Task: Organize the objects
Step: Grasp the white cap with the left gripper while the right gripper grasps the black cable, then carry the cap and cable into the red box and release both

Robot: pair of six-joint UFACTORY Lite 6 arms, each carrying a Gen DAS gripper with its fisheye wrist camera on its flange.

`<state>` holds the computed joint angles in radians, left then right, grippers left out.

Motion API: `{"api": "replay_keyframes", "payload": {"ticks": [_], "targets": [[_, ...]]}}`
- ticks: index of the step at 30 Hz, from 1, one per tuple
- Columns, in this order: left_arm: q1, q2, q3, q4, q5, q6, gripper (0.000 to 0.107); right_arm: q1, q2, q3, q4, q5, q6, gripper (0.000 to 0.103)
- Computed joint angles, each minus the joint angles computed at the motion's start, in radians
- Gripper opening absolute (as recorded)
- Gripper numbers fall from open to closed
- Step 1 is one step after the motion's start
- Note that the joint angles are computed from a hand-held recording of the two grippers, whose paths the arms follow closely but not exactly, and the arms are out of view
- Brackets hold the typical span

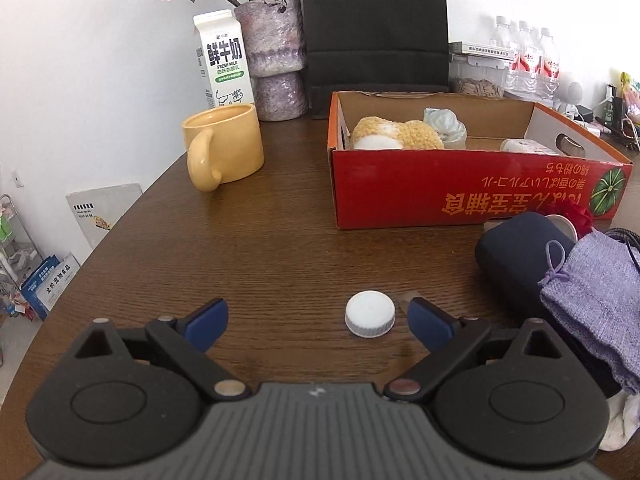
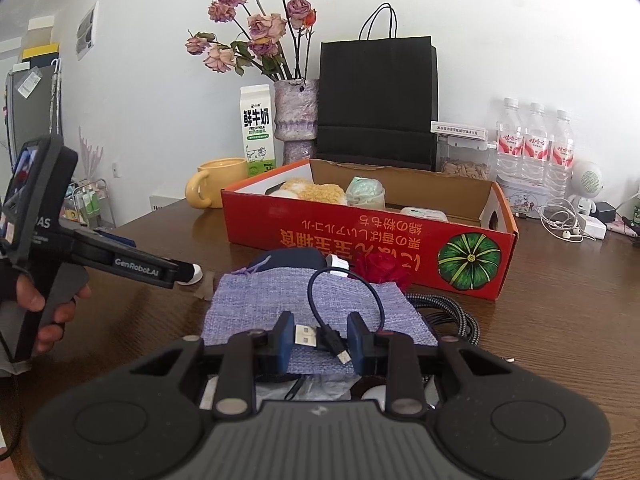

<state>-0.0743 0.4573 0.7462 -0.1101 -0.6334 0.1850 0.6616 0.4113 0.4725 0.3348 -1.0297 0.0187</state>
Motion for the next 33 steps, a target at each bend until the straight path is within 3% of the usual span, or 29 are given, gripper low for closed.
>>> {"api": "replay_keyframes", "payload": {"ticks": [1,2,3,4,6,10,25,33], "targets": [[-0.002,0.01,0.012,0.001,0.006,0.002,0.086,-0.001,0.0,0.0,-0.001,-0.001,0.001,0.027],[0.001,0.019,0.024,0.024,0.016,-0.017,0.07,0.0,0.0,-0.001,-0.001,-0.001,0.001,0.027],[0.012,0.025,0.033,0.08,0.03,-0.062,0.043,0.002,0.0,-0.001,0.001,-0.002,0.001,0.027],[0.026,0.025,0.034,0.144,0.037,-0.119,0.028,0.002,0.0,0.0,0.002,-0.002,0.001,0.027],[0.044,0.007,0.003,0.219,0.0,-0.189,0.028,0.001,-0.001,-0.003,0.002,-0.005,0.002,0.027],[0.037,-0.047,-0.067,0.176,-0.071,-0.168,0.028,0.001,-0.001,-0.003,0.004,-0.009,0.003,0.027],[0.002,-0.236,-0.198,0.203,-0.12,-0.218,0.028,0.001,-0.064,-0.031,0.042,-0.028,-0.044,0.027],[-0.073,-0.288,-0.166,0.184,-0.112,-0.232,0.028,-0.05,-0.124,-0.002,0.029,-0.01,-0.091,0.027]]}}
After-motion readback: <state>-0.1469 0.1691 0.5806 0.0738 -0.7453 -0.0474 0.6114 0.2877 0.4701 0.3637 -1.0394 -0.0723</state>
